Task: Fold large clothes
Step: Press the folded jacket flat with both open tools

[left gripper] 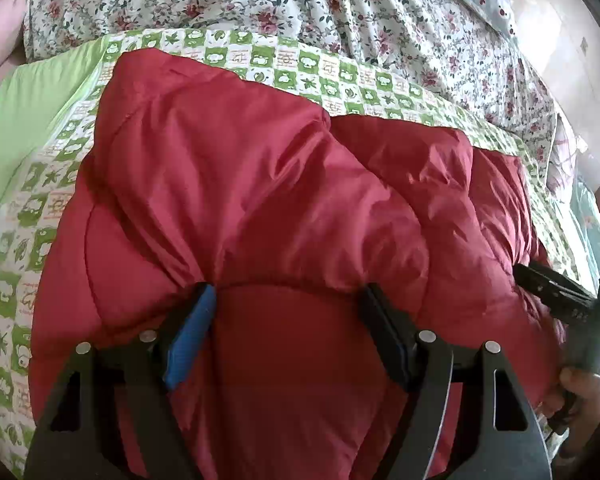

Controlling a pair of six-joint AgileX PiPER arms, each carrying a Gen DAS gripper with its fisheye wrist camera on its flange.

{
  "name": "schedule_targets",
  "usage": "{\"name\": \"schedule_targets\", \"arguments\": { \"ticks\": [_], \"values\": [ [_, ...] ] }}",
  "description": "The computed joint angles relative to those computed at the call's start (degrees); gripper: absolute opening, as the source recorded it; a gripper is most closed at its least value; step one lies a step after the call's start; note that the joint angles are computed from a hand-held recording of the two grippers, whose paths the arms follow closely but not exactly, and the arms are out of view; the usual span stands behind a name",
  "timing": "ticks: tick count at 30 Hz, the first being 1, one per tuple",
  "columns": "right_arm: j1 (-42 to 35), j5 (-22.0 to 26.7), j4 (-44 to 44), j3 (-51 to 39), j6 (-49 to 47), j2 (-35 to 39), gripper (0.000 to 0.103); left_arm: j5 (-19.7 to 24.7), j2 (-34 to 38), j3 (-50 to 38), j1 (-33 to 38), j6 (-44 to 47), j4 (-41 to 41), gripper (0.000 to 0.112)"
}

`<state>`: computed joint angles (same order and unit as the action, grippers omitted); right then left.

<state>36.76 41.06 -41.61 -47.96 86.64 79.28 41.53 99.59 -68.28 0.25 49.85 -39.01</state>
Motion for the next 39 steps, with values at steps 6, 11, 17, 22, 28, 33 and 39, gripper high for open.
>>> {"name": "schedule_targets", "arguments": {
  "ticks": [6,11,17,22,28,33,39],
  "values": [
    [-0.1,-0.2,0.3,0.0,-0.1,-0.1,0.091,2.3,-0.9,-1.1,0.0,-3.6,3.1,0.075],
    [-0.2,-0.2,0.3,0.0,-0.3,0.0,0.091,5.0,-5.6,1.6,2.5,-1.9,2.8,0.075],
    [-0.1,0.0,0.6,-0.2,-0.3,-0.1,0.091,4.5,-9.5,6.4,3.0,0.2,4.0,0.075],
    [6.2,6.3,-1.4,-1.2,4.3,-3.0,0.091,0.2,-7.4,6.8,0.4,-2.9,6.4,0.077],
    [13.3,11.7,0.9,-2.2,2.8,-4.6,0.091,-1.4,-7.7,7.1,-1.1,-5.4,8.7,0.078],
    [10.9,9.5,3.2,-1.0,0.1,-2.5,0.096,-3.1,-8.4,8.3,-1.7,-6.0,9.7,0.078],
    [10.2,8.9,2.4,-1.0,0.7,-1.1,0.099,-4.2,-8.5,8.7,-2.4,-6.9,11.1,0.079]
  ]
}}
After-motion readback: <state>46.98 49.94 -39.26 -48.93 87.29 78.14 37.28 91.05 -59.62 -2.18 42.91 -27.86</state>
